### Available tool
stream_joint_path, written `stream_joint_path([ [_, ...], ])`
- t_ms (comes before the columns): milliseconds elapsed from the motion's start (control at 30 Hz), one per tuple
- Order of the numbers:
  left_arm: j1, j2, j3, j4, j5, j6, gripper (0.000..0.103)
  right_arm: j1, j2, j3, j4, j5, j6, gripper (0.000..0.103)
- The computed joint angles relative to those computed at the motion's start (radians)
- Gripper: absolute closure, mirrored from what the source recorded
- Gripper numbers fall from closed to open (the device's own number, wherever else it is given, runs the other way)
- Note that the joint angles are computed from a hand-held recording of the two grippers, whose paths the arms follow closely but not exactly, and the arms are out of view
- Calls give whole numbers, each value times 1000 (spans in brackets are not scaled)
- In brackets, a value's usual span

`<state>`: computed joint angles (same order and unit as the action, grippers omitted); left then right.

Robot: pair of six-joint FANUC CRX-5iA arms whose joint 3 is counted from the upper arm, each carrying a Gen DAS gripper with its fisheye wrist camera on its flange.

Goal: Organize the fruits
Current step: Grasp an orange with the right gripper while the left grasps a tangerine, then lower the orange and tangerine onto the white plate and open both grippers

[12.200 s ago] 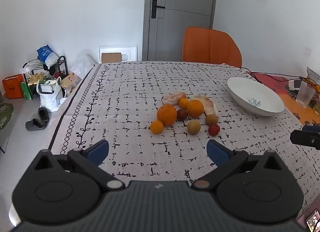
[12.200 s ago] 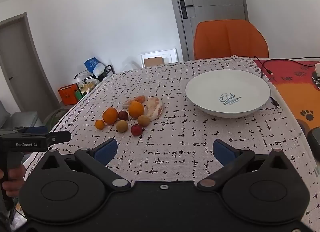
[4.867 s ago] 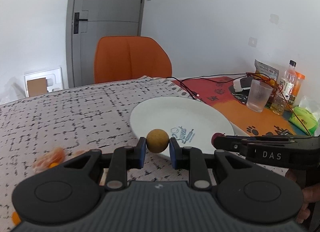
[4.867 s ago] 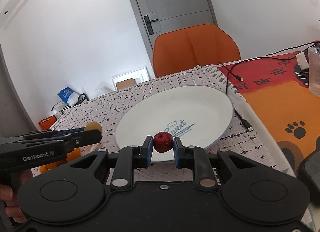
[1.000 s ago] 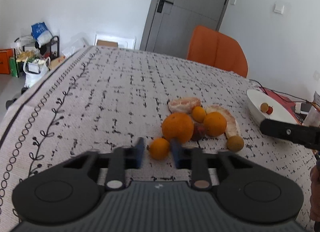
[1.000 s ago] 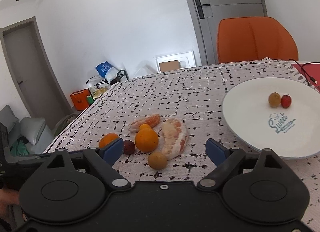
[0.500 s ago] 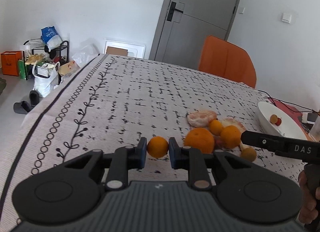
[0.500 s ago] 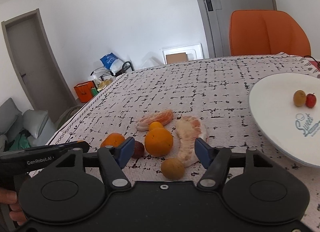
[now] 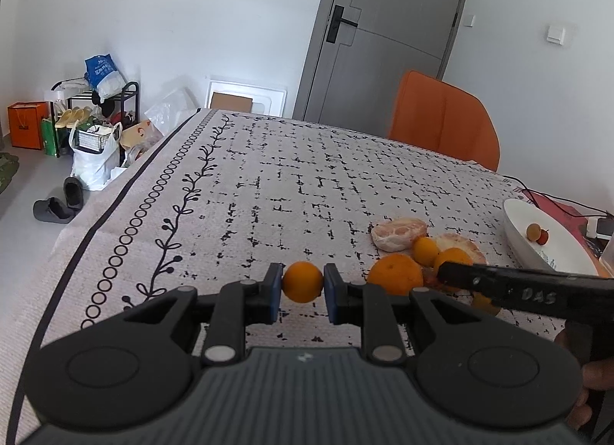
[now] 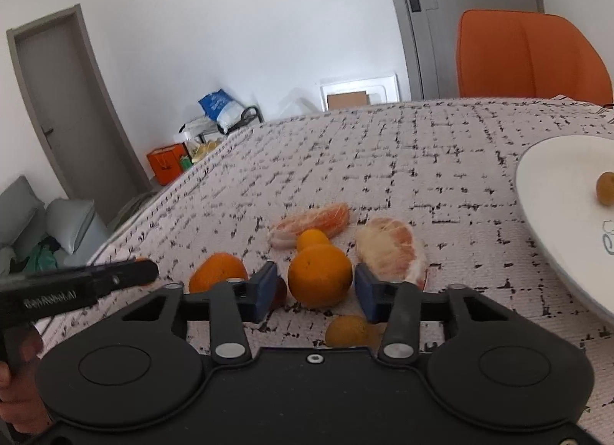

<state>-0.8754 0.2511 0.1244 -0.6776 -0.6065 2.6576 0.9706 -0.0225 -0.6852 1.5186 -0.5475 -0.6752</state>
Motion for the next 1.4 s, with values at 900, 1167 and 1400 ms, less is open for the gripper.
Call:
stream_joint_path([
  [900, -62, 91, 142, 32, 42, -131, 81, 85, -209, -170, 9, -230, -117, 69],
  [1167, -73, 164, 222, 87, 53, -223, 81, 100, -280, -236, -40, -303, -144, 69],
  [1400, -73, 215, 270, 162, 101, -313, 81, 134, -328, -274, -109, -386, -141, 69],
])
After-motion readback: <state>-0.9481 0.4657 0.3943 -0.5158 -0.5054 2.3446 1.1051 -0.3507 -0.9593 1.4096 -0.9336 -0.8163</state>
